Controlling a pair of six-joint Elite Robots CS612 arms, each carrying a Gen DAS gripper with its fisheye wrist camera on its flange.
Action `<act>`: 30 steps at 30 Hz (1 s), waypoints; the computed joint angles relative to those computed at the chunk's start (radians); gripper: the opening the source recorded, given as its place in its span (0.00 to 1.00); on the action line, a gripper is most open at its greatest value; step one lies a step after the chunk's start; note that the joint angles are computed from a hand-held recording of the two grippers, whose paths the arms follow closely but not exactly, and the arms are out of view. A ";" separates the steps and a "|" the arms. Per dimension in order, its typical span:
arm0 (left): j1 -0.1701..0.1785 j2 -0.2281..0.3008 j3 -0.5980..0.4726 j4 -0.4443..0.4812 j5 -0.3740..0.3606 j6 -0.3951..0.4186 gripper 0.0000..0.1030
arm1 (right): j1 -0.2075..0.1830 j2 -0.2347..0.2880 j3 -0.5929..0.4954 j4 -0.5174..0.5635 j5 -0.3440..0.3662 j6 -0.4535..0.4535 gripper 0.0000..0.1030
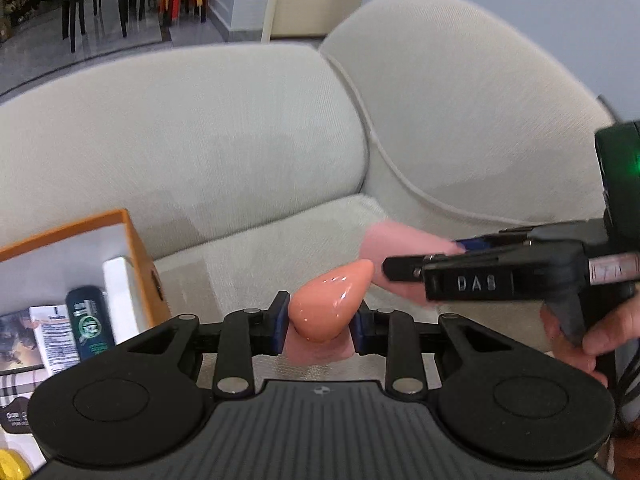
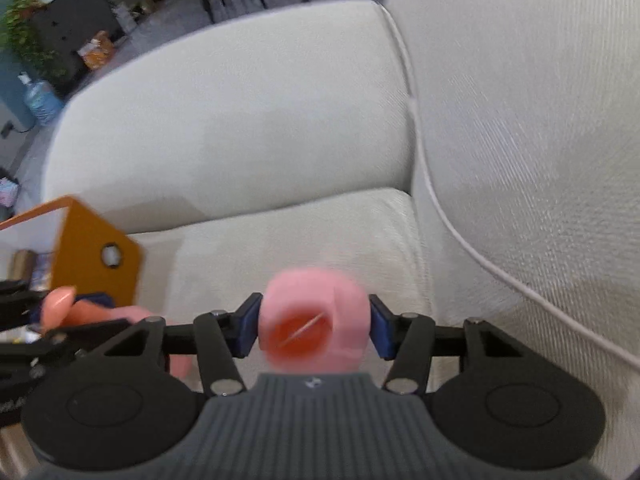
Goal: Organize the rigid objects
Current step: 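Carry the pink pump bottle and pink cup item over the orange box, then lower both pink items into the box beside the plaid pouch and open both tools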
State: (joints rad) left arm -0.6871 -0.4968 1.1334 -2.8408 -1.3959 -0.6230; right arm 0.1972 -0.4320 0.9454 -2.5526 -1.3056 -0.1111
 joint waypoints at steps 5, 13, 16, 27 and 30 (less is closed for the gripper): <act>-0.008 -0.062 0.110 -0.116 0.052 -0.031 0.31 | 0.012 -0.060 0.092 -0.113 0.057 -0.030 0.52; -0.016 -0.187 0.327 -0.255 0.191 -0.081 0.28 | 0.036 -0.106 0.147 -0.198 0.280 -0.076 0.52; -0.013 -0.224 0.396 -0.269 0.226 -0.119 0.28 | 0.056 -0.106 0.136 -0.166 0.355 -0.124 0.53; 0.014 -0.276 0.514 -0.144 0.249 -0.236 0.28 | 0.154 -0.068 0.045 0.134 0.330 -0.350 0.53; 0.020 -0.264 0.518 -0.140 0.248 -0.269 0.27 | 0.177 -0.037 -0.017 0.246 0.259 -0.355 0.53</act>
